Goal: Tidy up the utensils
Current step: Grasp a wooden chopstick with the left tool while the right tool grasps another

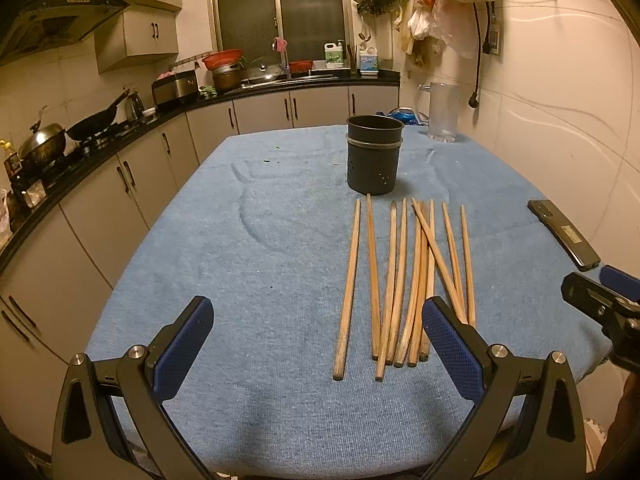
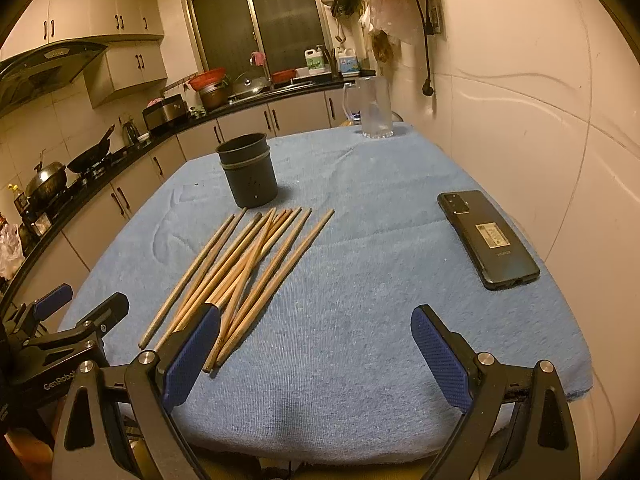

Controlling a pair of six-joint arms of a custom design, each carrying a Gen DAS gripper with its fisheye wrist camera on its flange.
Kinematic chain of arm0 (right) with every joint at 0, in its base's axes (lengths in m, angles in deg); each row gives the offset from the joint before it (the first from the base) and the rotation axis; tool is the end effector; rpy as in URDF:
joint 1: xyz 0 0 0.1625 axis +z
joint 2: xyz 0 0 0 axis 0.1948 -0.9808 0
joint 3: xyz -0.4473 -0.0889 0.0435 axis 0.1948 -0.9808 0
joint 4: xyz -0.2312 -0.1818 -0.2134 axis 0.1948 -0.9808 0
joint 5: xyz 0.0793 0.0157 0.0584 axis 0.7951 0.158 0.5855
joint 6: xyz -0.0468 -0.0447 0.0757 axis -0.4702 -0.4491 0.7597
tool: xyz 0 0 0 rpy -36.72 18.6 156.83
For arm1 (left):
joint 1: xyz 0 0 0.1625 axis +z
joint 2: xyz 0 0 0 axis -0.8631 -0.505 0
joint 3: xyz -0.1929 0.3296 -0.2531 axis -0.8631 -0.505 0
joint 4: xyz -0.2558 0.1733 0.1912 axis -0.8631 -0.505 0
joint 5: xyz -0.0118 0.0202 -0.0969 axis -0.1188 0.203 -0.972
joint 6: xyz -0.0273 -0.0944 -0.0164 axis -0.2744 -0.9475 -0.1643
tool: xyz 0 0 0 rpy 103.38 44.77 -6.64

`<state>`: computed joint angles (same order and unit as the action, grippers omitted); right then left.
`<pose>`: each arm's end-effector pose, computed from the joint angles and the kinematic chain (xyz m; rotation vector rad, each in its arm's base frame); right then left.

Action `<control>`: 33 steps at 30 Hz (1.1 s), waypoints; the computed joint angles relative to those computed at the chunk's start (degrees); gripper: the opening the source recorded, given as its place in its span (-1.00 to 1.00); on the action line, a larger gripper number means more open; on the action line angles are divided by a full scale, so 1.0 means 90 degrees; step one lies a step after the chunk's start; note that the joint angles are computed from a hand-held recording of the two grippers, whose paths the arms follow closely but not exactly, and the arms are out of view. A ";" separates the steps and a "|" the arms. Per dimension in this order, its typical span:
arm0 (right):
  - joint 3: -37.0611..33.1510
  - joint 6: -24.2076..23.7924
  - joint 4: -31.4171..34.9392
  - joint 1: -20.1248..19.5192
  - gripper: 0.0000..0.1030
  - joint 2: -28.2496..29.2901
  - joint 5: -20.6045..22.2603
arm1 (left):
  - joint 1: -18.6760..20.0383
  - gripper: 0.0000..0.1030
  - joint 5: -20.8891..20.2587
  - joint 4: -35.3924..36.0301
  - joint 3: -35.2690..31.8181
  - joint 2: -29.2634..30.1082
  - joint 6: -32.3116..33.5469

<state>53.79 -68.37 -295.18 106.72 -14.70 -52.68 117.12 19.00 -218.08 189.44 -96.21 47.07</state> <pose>0.3660 -0.5185 -0.0105 0.6308 -2.4330 1.0010 -0.0719 -0.5278 0.3267 0.2117 2.0011 -1.0814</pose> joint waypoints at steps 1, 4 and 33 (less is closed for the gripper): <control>-0.0043 0.0009 0.0119 -0.0018 0.86 -0.0021 0.0043 | 0.0053 1.00 -0.0103 0.0179 -0.0034 -0.0080 -0.0082; -0.0233 0.0085 0.0354 -0.0060 0.84 -0.0056 0.0065 | 0.0250 1.00 -0.0315 0.0833 -0.0236 -0.0300 -0.0473; -0.4840 0.2235 0.6873 -0.0751 -0.36 0.0928 0.0770 | 0.1754 -0.60 -0.2998 0.7209 -0.4697 0.0681 -0.1932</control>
<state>10.24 -48.26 -233.33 99.96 -6.35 -45.75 132.90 -7.99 -153.20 147.17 -90.08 29.69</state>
